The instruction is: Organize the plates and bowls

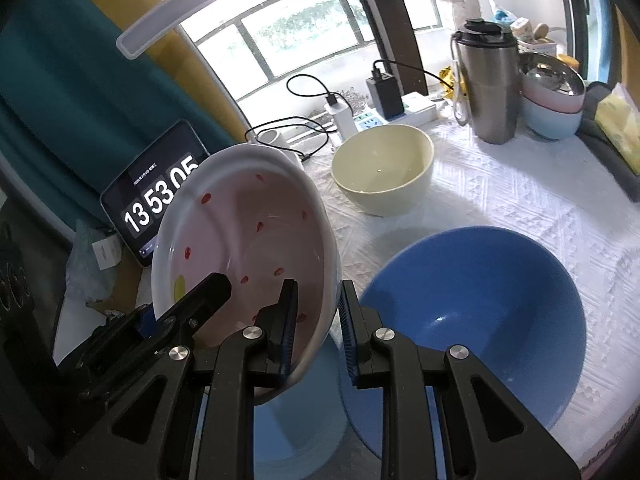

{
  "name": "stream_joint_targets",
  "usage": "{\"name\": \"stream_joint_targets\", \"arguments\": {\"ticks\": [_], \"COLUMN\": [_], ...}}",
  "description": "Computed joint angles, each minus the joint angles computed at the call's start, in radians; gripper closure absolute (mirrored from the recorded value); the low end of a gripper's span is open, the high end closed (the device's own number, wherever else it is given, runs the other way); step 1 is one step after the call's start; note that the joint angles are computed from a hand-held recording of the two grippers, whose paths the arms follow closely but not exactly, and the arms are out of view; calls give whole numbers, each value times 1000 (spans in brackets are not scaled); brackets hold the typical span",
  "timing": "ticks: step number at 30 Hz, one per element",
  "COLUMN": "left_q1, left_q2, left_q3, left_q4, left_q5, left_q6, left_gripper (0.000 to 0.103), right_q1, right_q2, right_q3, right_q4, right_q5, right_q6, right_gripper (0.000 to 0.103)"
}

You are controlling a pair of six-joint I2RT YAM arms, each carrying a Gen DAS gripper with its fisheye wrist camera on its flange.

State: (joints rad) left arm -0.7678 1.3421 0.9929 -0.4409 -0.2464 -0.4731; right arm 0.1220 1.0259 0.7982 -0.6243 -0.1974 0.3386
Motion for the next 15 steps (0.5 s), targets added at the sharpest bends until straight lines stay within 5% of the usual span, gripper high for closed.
{"name": "stream_joint_targets", "arguments": {"ticks": [15], "left_q1": [-126], "left_q2": [103], "left_q3": [73], "left_q4": [-21], "left_q5": [-59], "left_q6": [-72], "left_gripper": [81], "right_q1": [-220], "right_q2": [-57], "right_q3": [-35], "right_q4": [-76], "right_q5": [-130], "right_q6": [-144], "right_gripper": [81]}}
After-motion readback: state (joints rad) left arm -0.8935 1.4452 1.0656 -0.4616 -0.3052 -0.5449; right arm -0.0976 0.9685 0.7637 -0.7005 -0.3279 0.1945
